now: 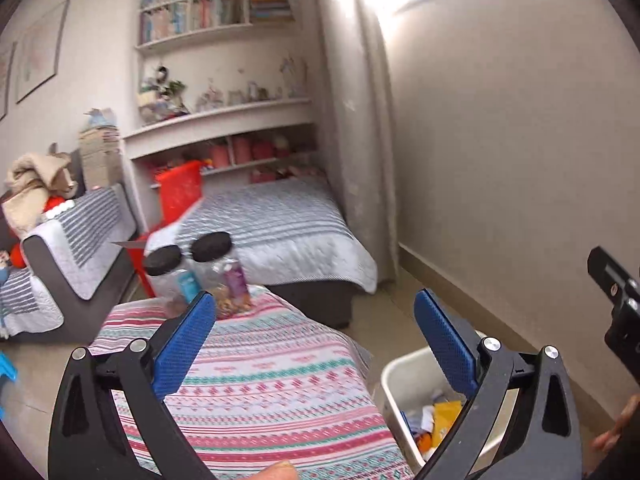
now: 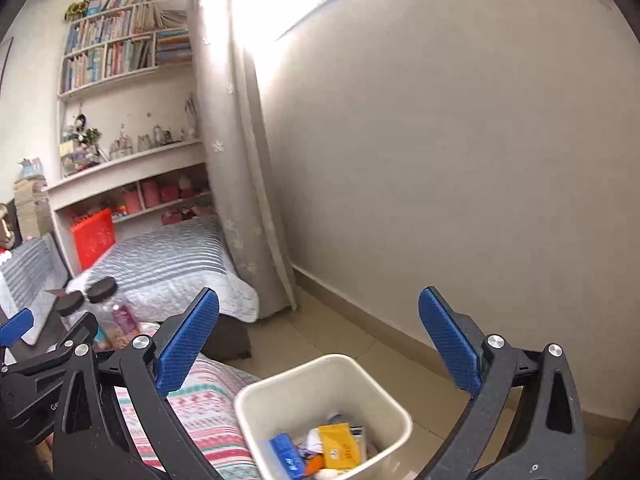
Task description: Collect trash
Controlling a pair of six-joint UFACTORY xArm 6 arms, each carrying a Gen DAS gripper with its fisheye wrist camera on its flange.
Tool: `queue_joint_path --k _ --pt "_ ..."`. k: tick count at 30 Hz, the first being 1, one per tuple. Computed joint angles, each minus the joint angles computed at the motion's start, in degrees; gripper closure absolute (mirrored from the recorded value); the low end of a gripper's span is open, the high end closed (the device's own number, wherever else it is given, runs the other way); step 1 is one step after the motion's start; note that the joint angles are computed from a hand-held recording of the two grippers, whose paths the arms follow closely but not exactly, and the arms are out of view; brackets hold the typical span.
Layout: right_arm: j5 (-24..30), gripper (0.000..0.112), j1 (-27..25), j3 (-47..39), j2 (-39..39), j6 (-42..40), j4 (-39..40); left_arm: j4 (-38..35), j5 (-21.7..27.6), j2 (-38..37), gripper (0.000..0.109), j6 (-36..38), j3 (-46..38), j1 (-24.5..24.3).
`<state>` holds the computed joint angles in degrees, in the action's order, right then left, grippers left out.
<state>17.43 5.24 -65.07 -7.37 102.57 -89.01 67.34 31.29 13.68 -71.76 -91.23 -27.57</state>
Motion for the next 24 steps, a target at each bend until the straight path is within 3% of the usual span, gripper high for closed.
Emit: queue_joint_path --k 3,9,15,24 --pt "0.19 0.016 2.07 -1.41 0.05 1.54 -1.15 6.09 1.15 -4.10 0.012 -7.02 3.34 0.82" --pt "2.18 0.016 6.89 -3.39 -0.79 8.94 -8.63 12.28 0.96 -12.53 0.012 -13.49 9.22 3.11" --pt "4.42 0.016 11.20 -4.82 -0.85 12.56 -14.32 12.16 0.56 -18.20 0.012 -14.71 13.81 5.42" --pt "6.14 0.016 15.33 -6.34 -0.53 12.21 -14.28 11.76 0.80 -23.34 0.012 -16.60 17.47 7.34"
